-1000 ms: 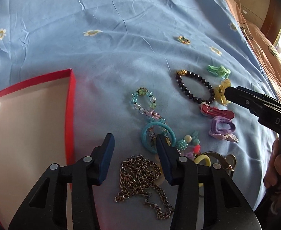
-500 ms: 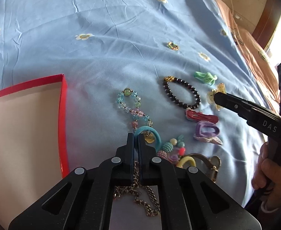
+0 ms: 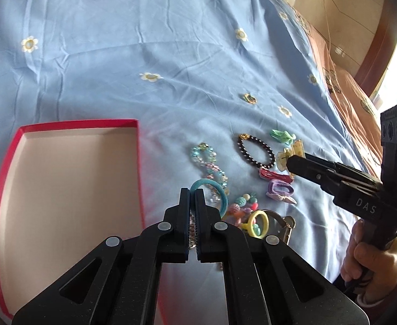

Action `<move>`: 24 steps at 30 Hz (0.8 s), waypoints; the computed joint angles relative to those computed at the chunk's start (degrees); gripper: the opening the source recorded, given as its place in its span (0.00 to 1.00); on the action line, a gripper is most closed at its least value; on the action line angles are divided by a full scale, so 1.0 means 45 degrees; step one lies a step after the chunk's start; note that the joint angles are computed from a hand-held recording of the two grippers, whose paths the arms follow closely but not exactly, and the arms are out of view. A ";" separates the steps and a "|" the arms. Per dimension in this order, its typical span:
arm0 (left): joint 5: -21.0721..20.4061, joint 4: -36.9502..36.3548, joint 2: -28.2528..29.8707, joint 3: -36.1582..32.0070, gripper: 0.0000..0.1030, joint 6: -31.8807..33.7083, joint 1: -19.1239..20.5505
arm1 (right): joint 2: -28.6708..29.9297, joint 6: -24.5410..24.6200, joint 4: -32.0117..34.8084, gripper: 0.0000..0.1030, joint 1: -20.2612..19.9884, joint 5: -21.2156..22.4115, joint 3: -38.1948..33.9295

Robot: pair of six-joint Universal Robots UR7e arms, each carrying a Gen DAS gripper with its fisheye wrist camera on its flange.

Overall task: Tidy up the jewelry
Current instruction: 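Release blue hair tie in red box while right tool releases claw clip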

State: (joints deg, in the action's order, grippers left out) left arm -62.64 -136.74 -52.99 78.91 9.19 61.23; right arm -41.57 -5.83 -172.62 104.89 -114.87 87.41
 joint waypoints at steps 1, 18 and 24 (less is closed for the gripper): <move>0.0051 -0.0078 -0.0089 0.0027 0.02 -0.0041 0.0044 | 0.0081 -0.0046 0.0078 0.37 0.0069 0.0057 -0.0110; 0.0830 -0.0511 -0.0868 -0.0294 0.02 -0.0462 0.0949 | 0.2020 -0.0778 0.2087 0.37 0.0994 0.1486 -0.2797; 0.1047 -0.0285 -0.0582 -0.0992 0.02 -0.0515 0.1319 | 0.2914 -0.1033 0.2987 0.37 0.1132 0.1915 -0.4143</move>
